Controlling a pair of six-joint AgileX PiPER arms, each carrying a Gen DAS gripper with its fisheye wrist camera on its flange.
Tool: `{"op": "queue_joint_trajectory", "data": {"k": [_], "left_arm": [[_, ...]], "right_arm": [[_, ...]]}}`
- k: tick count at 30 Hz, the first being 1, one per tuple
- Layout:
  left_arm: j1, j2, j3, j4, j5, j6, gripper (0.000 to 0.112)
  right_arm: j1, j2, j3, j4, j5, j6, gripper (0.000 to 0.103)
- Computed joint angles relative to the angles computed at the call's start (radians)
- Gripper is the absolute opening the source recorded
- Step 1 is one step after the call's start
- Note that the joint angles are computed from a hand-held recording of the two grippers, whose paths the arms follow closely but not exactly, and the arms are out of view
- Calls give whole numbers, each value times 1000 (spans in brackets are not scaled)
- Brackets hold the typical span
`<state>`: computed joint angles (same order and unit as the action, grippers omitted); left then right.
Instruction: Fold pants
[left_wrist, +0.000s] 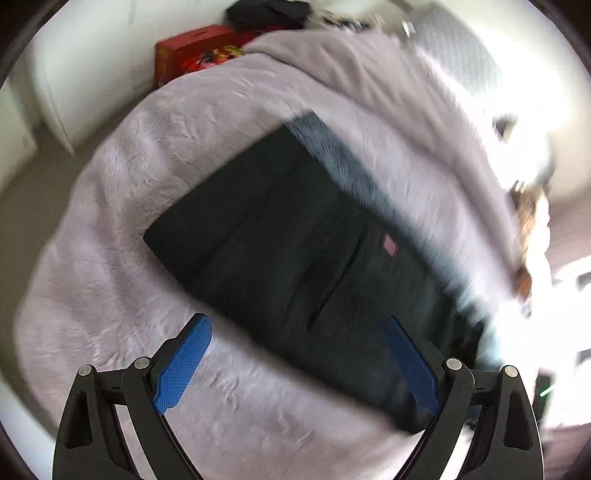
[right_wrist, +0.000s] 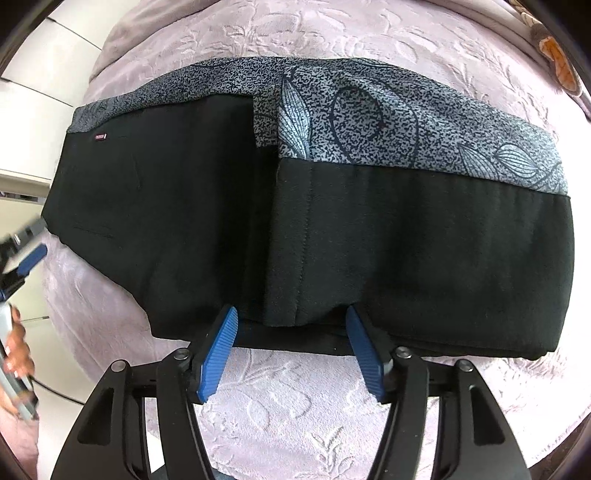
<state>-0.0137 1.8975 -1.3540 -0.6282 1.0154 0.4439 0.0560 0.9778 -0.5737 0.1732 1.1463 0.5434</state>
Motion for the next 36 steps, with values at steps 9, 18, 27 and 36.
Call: {"op": "queue_joint_trajectory", "data": {"k": [9,18,27,36], "left_arm": [[100,125,-8,-226,94,130,96],[97,161,5,-240,64,155,96],[61,80,24,-283,27,195,96],[-53,110,-20,6,-135,-40,48]], "right_arm": [[-113,3,7,45,7,-112,66],[-98,45,18,42,-38,-114,67],[-14,60,17,27,-66,-33,67],[54,7,-46,-19,9,36,68]]}}
